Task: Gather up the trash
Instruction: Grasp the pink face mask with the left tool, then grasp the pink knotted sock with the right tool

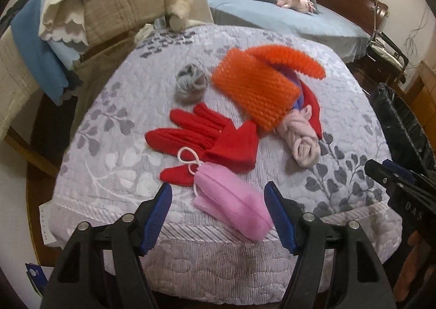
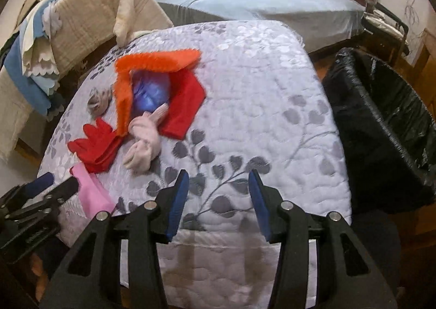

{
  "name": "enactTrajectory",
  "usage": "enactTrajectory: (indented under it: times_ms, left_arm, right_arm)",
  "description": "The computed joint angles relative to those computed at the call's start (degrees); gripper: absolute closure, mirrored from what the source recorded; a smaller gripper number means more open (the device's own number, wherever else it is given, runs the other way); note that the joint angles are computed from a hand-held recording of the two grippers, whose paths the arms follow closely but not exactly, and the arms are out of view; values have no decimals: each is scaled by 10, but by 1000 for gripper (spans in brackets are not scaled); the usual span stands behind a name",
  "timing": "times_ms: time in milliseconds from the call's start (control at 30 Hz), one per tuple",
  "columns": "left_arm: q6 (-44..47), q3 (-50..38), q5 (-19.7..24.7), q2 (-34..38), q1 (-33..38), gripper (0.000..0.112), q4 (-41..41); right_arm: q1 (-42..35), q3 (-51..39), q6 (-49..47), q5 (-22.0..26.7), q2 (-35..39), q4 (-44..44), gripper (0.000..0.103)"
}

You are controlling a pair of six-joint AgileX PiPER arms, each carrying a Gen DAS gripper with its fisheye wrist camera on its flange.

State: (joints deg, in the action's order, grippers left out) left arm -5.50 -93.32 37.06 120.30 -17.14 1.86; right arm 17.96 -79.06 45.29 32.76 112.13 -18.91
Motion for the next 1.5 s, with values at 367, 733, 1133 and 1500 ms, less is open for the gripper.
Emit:
enactTrajectory:
  times_ms: [367, 733, 1133, 1500]
  left_arm:
    - [68, -37, 27, 50, 14, 88, -78]
    - [59, -31, 11, 5, 21, 105, -64]
    - [51, -101, 36, 23, 49, 105, -45]
    - [61, -158, 59, 73, 54, 106, -63]
  right_arm:
    - [14, -68, -33, 27, 34, 16, 58]
    - [24, -116, -74, 35, 60, 54, 58]
    - [35, -195, -106, 59, 108, 80, 58]
    - [24, -270, -158, 97, 172, 131, 56]
